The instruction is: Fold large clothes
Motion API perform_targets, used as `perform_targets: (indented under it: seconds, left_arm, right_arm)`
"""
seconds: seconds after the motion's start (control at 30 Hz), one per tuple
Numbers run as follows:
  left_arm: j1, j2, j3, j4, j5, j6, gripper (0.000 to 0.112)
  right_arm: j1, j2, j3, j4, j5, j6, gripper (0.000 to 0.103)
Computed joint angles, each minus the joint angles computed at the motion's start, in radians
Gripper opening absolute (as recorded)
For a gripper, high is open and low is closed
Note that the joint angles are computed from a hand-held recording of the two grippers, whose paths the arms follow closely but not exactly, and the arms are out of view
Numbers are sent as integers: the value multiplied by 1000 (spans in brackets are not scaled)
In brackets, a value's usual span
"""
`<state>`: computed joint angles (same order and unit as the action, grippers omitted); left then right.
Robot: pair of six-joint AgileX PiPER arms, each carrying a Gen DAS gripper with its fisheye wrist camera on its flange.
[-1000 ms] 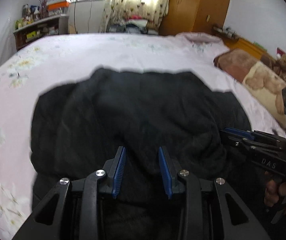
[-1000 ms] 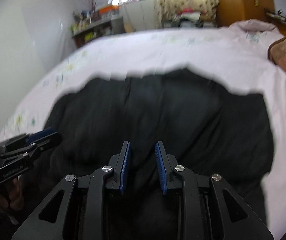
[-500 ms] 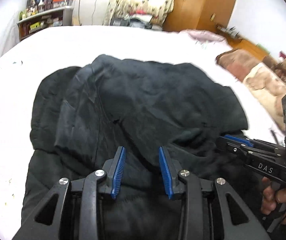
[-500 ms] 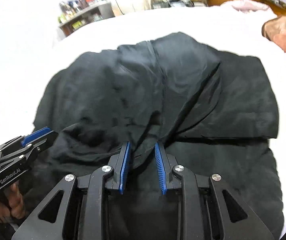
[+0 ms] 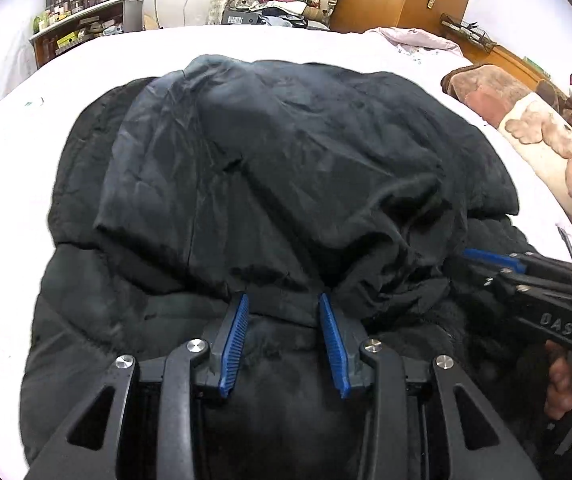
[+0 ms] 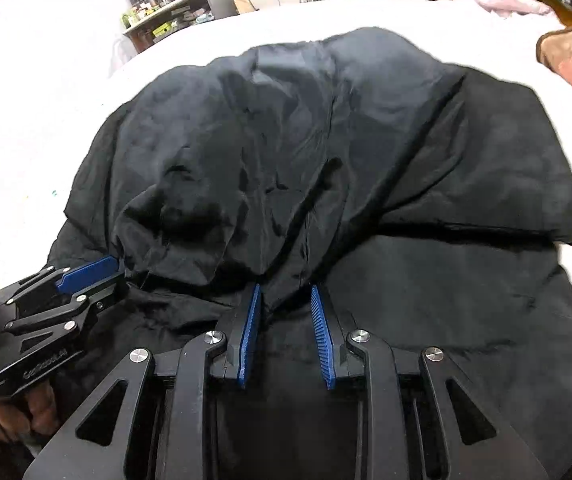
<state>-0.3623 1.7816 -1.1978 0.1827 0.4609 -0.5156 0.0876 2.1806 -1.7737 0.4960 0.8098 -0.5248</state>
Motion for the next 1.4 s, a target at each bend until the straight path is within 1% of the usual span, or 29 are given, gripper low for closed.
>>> perform_targets:
  seconds: [0.03, 0.1, 0.13, 0.17, 0.23, 0.3, 0.37, 0.47, 0.57, 0.7, 0.8, 0.93, 1.1, 1.13, 1.17, 1.23, 1.33, 1.4]
  left_arm:
    - [-12, -27, 14, 20, 12, -30, 39]
    - [-35, -94, 56, 62, 25, -92, 39]
    - [-54, -132, 79, 94, 35, -137, 39]
    - [-66, -165, 100, 107, 46, -162, 39]
    - [-87, -237, 148, 103, 58, -195, 39]
    - [-119, -305, 194, 145, 81, -269, 39]
    - [-157, -379, 244, 187, 116, -335, 39]
    - [-231, -476, 299, 249, 187, -424, 41]
    - [-302, -550, 347, 313, 246, -511, 43]
    - [-393, -613, 380, 363, 322, -603, 44]
    - [-441, -630, 385, 390, 366, -655, 45]
    - [-477, -653, 389, 420, 407, -698, 47]
    - [-483, -677, 422, 472, 432, -739, 55]
    - [-462, -683, 436, 467, 423, -732, 55]
    - [-435, -690, 451, 459, 412, -723, 56]
    - [-384, -701, 481, 446, 394, -706, 56]
    - [-307, -713, 532, 427, 352, -669, 57]
    - [-242, -712, 567, 396, 307, -629, 58]
  right_arm:
    - [-10, -23, 17, 4, -2, -15, 27]
    - [-31, -129, 127, 33, -32, -64, 30]
    - [-34, -167, 172, 43, -49, -78, 36]
    - [-43, -221, 228, 54, -65, -100, 40]
    - [-70, -325, 330, 71, -83, -137, 40]
    - [-78, -399, 398, 55, -96, -131, 40]
    - [-103, -499, 493, 70, -112, -166, 40]
    - [-111, -601, 581, 82, -115, -178, 40]
    - [-116, -660, 659, 102, -139, -210, 40]
    - [-138, -743, 753, 130, -137, -267, 40]
    - [-156, -767, 787, 156, -130, -305, 40]
    - [-168, -787, 814, 169, -134, -330, 40]
    - [-209, -784, 832, 201, -130, -379, 41]
    - [-219, -780, 834, 202, -132, -385, 42]
    - [-236, -770, 832, 201, -134, -384, 46]
    - [-271, -750, 826, 216, -129, -400, 50]
    - [-311, -710, 810, 206, -142, -395, 51]
    - [-335, -677, 796, 195, -151, -386, 51]
